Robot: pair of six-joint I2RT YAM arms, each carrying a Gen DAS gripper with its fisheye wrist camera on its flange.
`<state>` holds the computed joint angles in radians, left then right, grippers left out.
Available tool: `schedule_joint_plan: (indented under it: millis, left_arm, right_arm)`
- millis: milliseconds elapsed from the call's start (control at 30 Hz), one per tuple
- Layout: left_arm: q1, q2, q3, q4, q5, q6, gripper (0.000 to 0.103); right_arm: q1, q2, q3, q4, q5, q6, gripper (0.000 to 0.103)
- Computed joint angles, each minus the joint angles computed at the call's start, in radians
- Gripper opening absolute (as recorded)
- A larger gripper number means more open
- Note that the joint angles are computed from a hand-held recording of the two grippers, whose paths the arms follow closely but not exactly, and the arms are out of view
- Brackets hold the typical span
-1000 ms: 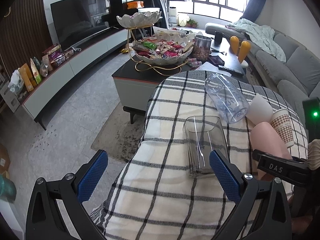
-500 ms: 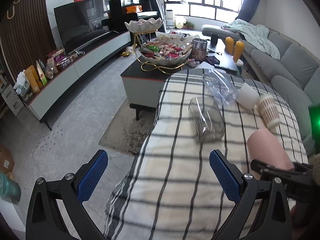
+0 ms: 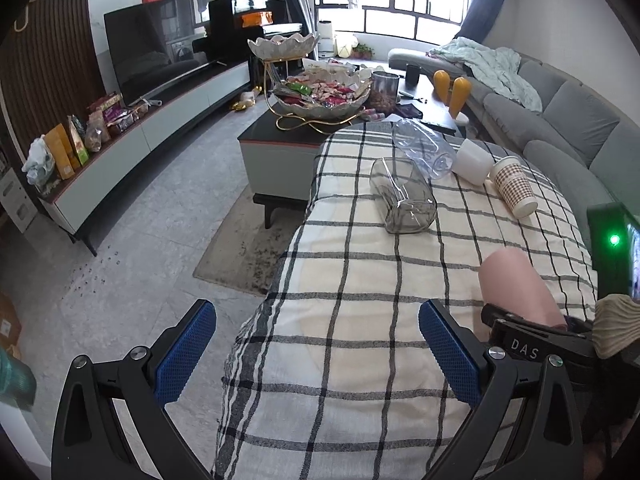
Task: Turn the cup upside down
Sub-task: 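Lift the pink cup with the right gripper and tilt it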
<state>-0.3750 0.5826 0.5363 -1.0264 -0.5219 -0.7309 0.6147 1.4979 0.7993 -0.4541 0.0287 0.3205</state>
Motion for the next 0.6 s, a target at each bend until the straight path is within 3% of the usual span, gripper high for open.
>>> schedule_joint_plan:
  millis: [233, 433, 533, 600]
  left_arm:
    - [0.089, -0.050, -0.027, 0.021, 0.066, 0.084, 0.103]
    - [0.072, -0.048, -0.030, 0.013, 0.058, 0.075, 0.103]
    - [0.065, -0.043, -0.020, 0.001, 0.058, 0.067, 0.103]
    - [0.065, -0.036, -0.015, -0.003, 0.065, 0.065, 0.103]
  right_arm:
    - [0.011, 0.040, -0.031, 0.010, -0.036, 0.062, 0.073]
    - [0.018, 0.053, -0.029, 0.016, -0.058, 0.054, 0.074]
    - [0.023, 0.047, -0.024, 0.002, -0.060, 0.045, 0.086]
    - [0.024, 0.030, -0.023, -0.010, -0.065, 0.041, 0.086]
